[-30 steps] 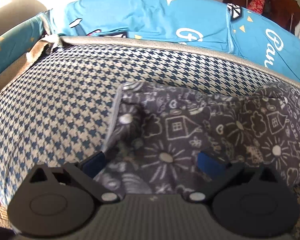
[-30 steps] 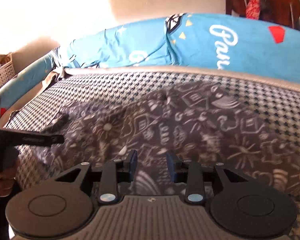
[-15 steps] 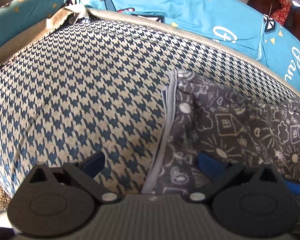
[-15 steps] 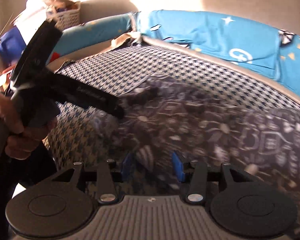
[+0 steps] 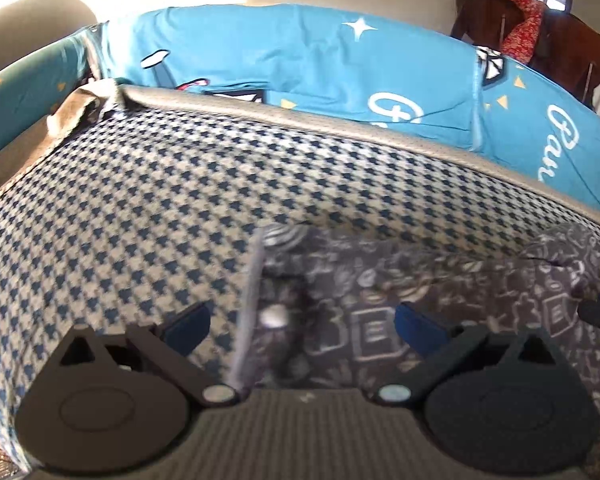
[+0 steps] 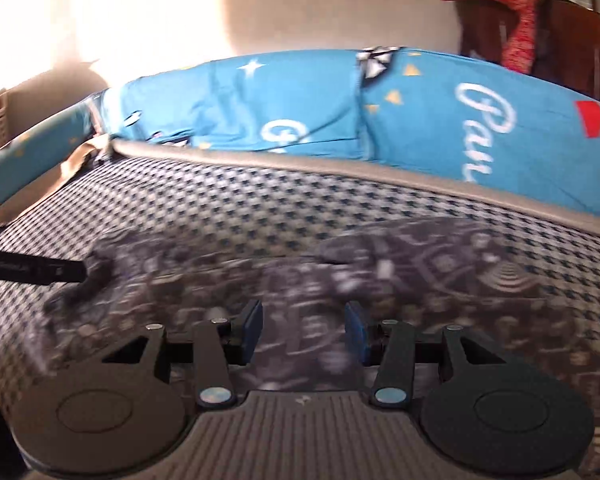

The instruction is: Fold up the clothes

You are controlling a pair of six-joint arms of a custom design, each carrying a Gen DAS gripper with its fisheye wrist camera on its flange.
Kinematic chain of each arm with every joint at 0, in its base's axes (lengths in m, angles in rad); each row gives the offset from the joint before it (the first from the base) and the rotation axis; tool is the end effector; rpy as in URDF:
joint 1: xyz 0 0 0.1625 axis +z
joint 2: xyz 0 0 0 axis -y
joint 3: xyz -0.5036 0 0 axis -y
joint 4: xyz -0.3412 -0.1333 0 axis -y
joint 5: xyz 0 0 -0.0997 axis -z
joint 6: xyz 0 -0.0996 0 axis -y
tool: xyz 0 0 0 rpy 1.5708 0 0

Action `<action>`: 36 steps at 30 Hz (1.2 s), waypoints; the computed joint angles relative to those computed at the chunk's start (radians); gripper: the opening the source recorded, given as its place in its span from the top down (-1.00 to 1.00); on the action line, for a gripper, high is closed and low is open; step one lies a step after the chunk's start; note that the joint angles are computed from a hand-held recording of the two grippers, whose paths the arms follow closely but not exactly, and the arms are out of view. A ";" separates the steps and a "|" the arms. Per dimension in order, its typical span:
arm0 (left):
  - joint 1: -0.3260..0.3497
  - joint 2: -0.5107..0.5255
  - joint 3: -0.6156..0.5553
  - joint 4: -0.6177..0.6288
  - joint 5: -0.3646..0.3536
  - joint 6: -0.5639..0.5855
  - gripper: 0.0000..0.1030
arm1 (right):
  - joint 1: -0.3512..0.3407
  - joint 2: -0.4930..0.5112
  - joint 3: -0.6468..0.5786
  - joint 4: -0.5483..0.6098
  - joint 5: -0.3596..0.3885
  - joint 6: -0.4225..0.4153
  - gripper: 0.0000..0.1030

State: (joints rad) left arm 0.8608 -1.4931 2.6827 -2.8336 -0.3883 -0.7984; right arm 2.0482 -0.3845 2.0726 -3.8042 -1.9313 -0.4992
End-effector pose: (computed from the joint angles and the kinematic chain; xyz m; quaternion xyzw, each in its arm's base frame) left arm -0.0038 -0.3504 0.3176 -0.0570 0.8280 -0.4035 0.3852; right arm 0.3447 -0.4527 -0.0154 0.4018 -0.8594 0.2630 0.1755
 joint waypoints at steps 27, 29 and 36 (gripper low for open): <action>-0.132 0.279 0.030 -0.100 -0.098 -0.095 -1.00 | -0.214 -0.115 0.069 -0.136 -0.091 0.241 -0.10; -0.144 0.269 0.036 -0.057 -0.100 -0.131 -1.00 | -0.208 -0.115 0.074 -0.130 -0.077 0.232 -0.10; -0.177 0.215 0.040 0.151 -0.116 -0.297 -1.00 | -0.179 -0.105 0.079 -0.106 -0.057 0.198 -0.12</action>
